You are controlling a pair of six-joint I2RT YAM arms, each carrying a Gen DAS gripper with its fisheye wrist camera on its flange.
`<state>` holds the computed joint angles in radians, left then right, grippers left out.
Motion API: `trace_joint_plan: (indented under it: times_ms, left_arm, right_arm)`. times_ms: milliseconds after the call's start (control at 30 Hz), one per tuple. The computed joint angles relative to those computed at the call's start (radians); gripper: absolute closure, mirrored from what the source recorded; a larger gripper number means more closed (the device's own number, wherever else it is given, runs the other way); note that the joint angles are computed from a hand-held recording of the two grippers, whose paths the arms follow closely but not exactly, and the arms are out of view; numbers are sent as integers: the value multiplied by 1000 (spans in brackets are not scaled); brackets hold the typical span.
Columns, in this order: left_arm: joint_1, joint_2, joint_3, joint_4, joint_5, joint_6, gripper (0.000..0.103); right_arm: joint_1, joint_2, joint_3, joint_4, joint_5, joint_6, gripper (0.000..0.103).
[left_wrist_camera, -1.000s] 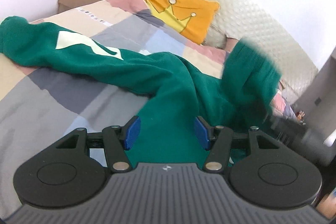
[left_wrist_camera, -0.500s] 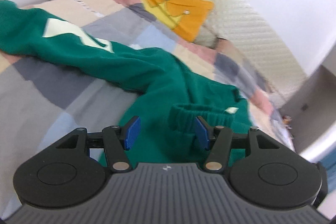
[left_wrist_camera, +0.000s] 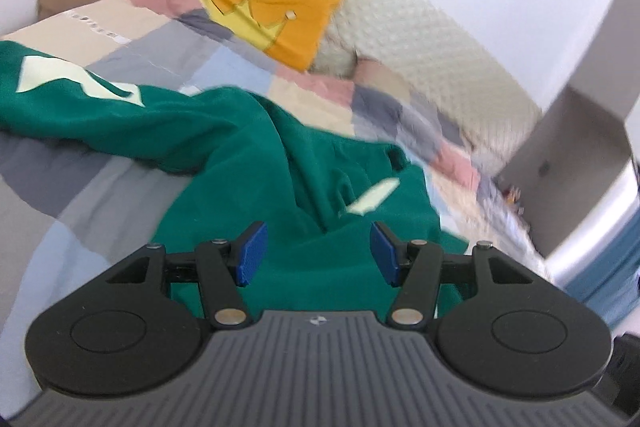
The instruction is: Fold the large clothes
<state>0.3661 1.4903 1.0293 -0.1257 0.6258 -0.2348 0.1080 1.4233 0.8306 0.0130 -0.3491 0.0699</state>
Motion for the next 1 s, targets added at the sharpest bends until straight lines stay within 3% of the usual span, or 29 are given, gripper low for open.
trace_joint_plan:
  times_ms: [233,300,400,600,767,1000]
  left_arm:
    - [-133,39,-17,-43,-173,82,44]
    - [-162,51,-16,-54,-217,103,56]
    - [-192,64,-22,-56,-261,129,61]
    - [-245,132,-17,-89,-379,155,62]
    - [-269,166,-25,-62,-427,149,62]
    - [-270,90,-78,-14,-443,127,62]
  right_arm:
    - [-49,42,-19,106,36,17,25]
    - [-71,56,-19,134,17,36,25]
    - [-87,73,-15,156,18,43,25]
    - [-103,92,-3,184,7,67,25]
    - [-101,95,-1,206,44,75,25]
    - [-126,105,-3,223,0,95,25]
